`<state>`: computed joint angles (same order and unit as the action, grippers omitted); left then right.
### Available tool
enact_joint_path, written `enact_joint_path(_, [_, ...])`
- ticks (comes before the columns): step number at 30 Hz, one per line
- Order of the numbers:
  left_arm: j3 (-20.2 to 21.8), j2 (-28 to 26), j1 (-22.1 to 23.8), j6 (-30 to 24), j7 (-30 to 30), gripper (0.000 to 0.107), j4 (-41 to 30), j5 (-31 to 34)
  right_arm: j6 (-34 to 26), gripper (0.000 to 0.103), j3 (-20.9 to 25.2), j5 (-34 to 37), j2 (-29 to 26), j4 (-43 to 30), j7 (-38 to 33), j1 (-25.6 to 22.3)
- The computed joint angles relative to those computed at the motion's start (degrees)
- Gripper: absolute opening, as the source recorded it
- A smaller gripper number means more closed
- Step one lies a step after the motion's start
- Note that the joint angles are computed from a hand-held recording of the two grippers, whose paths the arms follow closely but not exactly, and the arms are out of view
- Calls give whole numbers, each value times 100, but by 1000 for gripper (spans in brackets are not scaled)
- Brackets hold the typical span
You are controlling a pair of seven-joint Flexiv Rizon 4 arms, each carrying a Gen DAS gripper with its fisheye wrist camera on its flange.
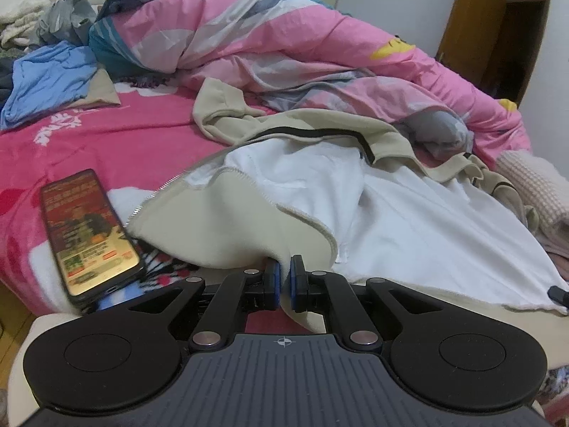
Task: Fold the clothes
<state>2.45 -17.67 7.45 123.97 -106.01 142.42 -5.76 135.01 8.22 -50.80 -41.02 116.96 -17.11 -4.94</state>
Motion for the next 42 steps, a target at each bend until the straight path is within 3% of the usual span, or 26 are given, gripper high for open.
enact_joint_path(7, [-95, 8, 318, -196, -4, 4, 113, 462, -58, 17, -83, -99, 9, 195, -135, -54])
enact_joint_path(9, [-141, -30, 406, -270, 49, 7, 88, 602, -114, 29, -110, 84, 33, 268, -254, -9])
enact_joint_path(11, [-145, -58, 454, -227, 114, 9, 94, 703, -153, 52, -136, 318, 101, 398, -460, 35])
enact_joint_path(15, [-283, -35, 787, -140, 94, 17, 145, 1141, -63, 58, -158, 665, 356, 848, -959, -50])
enact_joint_path(20, [-215, 130, 919, 69, 114, 22, 359, 1443, -29, 59, -557, 2990, 997, 1542, -2238, 815])
enact_joint_path(22, [15, 118, 682, 467, 265, 22, 476, 1233, 263, 58, -470, 3372, 1069, 1581, -2464, 817])
enact_joint_path(25, [220, 64, 496, 1100, 385, 24, 611, 972, 510, 58, -317, 3406, 1138, 1440, -2734, 837])
enact_joint_path(29, [270, 27, 498, 1120, 460, 28, 477, 721, 410, 57, -62, 2515, 1030, 994, -2817, 829])
enact_joint_path(32, [345, -69, 272, 648, 956, 29, 203, 134, 150, 53, 141, 1563, 714, 460, -2572, 805])
enact_joint_path(34, [405, -147, 117, 202, 1335, 38, -47, -258, -165, 49, 303, 774, 413, 7, -2148, 726])
enact_joint_path(37, [744, -386, -495, -601, 2299, 47, -559, -1221, -740, 44, 535, -529, -103, -743, -1268, 597])
enact_joint_path(42, [1751, -995, -1599, -1835, 3484, 52, -1509, -2523, -1148, 43, 501, -1197, -643, -1408, -691, 830])
